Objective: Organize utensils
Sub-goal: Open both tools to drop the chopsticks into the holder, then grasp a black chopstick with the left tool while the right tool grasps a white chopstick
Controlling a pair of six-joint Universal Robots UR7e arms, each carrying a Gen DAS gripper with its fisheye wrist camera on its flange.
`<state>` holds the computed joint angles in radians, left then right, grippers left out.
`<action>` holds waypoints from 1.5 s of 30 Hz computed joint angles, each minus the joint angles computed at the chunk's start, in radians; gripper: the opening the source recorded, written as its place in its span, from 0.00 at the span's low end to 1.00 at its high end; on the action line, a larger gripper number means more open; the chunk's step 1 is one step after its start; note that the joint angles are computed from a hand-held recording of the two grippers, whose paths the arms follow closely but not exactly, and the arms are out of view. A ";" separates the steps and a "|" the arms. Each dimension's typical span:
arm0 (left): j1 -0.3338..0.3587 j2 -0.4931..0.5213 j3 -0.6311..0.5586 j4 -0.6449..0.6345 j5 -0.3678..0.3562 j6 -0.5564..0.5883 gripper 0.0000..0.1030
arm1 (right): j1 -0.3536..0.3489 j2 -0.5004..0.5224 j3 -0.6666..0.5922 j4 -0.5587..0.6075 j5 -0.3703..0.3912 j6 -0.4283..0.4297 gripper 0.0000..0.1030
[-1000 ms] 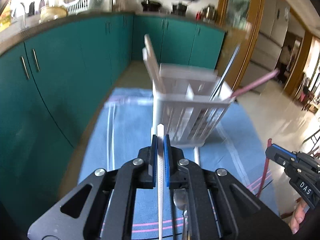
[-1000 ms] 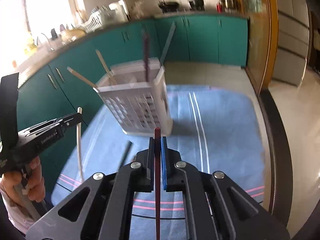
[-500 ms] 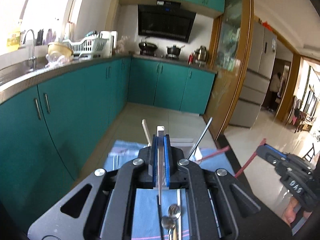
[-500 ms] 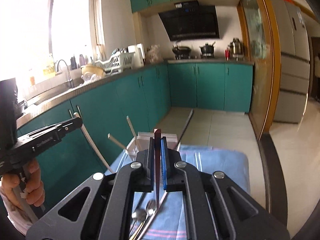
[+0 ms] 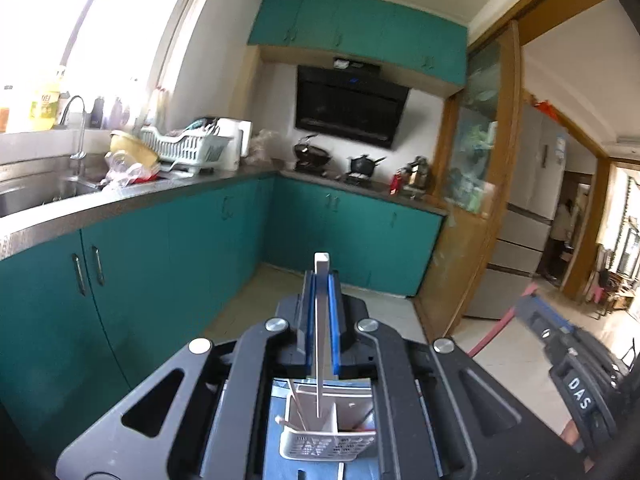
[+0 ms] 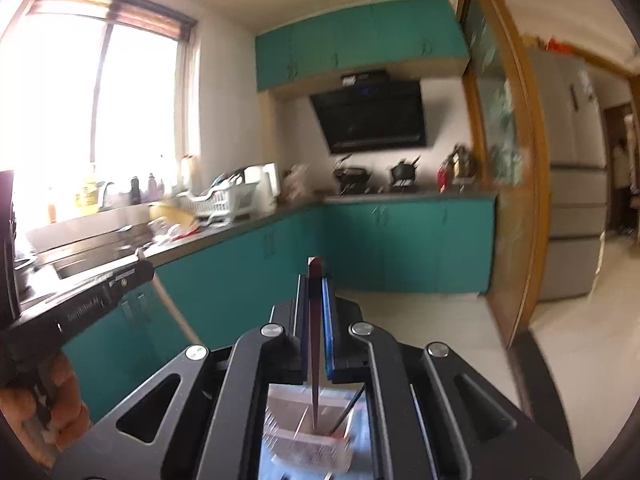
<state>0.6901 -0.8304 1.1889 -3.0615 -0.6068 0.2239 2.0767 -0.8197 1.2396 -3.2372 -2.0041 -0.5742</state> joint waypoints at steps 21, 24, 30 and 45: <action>0.112 0.051 -0.013 0.150 -0.010 -0.162 0.16 | -0.072 0.081 -0.034 0.058 -0.038 0.037 0.38; 0.103 0.028 0.038 0.112 -0.001 -0.138 0.19 | -0.065 0.046 0.020 0.026 -0.038 0.028 0.38; 0.073 -0.094 0.266 0.002 0.022 -0.151 0.29 | -0.071 -0.136 0.310 -0.110 0.029 0.047 0.38; 0.188 -0.193 0.547 0.509 -0.020 -0.590 0.34 | -0.220 -0.131 0.490 0.456 -0.067 0.433 0.35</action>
<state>0.8778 -1.0237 1.7360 -2.5520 -0.6268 -0.3656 1.8565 -0.9512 1.7297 -2.7817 -2.0714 -0.1409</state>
